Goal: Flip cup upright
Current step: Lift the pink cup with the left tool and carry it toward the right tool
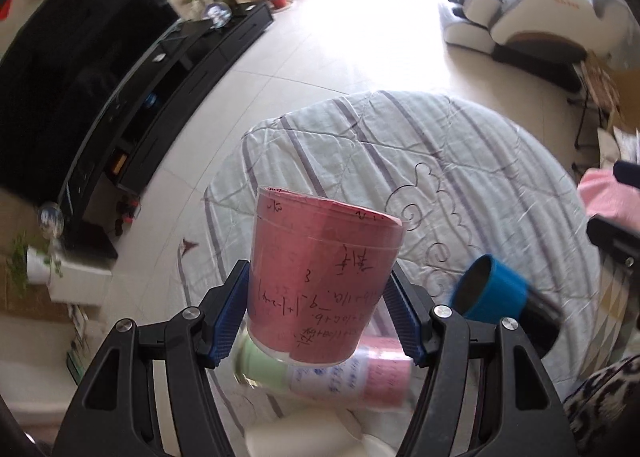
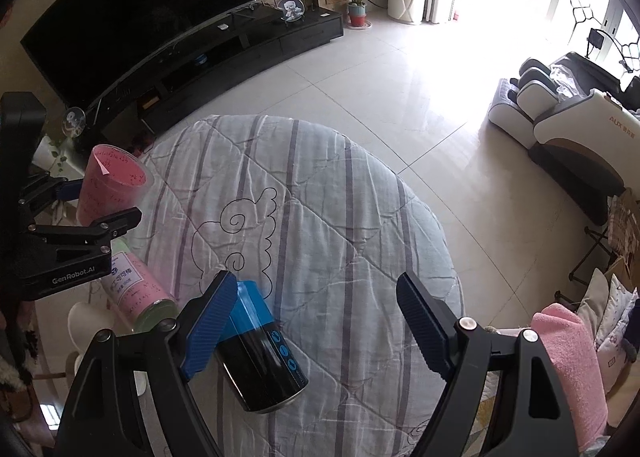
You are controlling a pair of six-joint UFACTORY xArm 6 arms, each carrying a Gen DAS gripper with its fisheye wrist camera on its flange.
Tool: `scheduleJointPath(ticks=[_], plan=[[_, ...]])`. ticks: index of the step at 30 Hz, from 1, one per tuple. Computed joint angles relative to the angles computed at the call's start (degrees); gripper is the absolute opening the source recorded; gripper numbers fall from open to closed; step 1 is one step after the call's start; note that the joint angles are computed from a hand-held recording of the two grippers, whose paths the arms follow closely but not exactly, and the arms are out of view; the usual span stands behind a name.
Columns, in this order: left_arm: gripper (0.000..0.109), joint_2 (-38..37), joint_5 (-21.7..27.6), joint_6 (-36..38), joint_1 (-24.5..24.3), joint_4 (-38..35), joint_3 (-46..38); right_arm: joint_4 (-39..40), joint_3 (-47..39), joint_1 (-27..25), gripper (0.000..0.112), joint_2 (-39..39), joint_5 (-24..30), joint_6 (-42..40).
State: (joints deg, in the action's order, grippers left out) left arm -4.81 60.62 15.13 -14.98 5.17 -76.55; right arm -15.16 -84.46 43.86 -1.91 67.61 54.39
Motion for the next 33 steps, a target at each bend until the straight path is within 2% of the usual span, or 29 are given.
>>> scheduleJointPath(ticks=[7, 14, 18, 21, 26, 33], plan=[[0.066, -10.5, 2.0, -16.5, -1.4, -2.6, 7.6, 1.8, 0.2, -0.2, 0.083, -2.4, 0.4, -6.8], [0.066, -21.4, 5.1, -34.6, -5.4, -2.1, 18.7, 4.6, 1.9, 0.0, 0.083, -5.1, 0.4, -15.1], [0.066, -26.9, 6.6, -46.3, -9.8, 0.2, 25.5, 5.9, 3.9, 0.8, 0.083, -6.5, 0.5, -19.4], [0.066, -30.4, 7.0, -52.3, -12.8, -1.0, 30.7, 7.5, 6.2, 1.5, 0.083, -7.8, 0.7, -22.4], [0.067, -31.5, 6.6, -62.3, -17.7, -0.4, 35.0, 9.6, 10.4, 2.7, 0.083, -10.0, 0.7, -26.1], [0.067, -34.0, 5.7, -73.5, -19.8, 1.4, 40.5, 10.7, 15.7, 3.2, 0.083, -13.5, 1.2, -29.5]])
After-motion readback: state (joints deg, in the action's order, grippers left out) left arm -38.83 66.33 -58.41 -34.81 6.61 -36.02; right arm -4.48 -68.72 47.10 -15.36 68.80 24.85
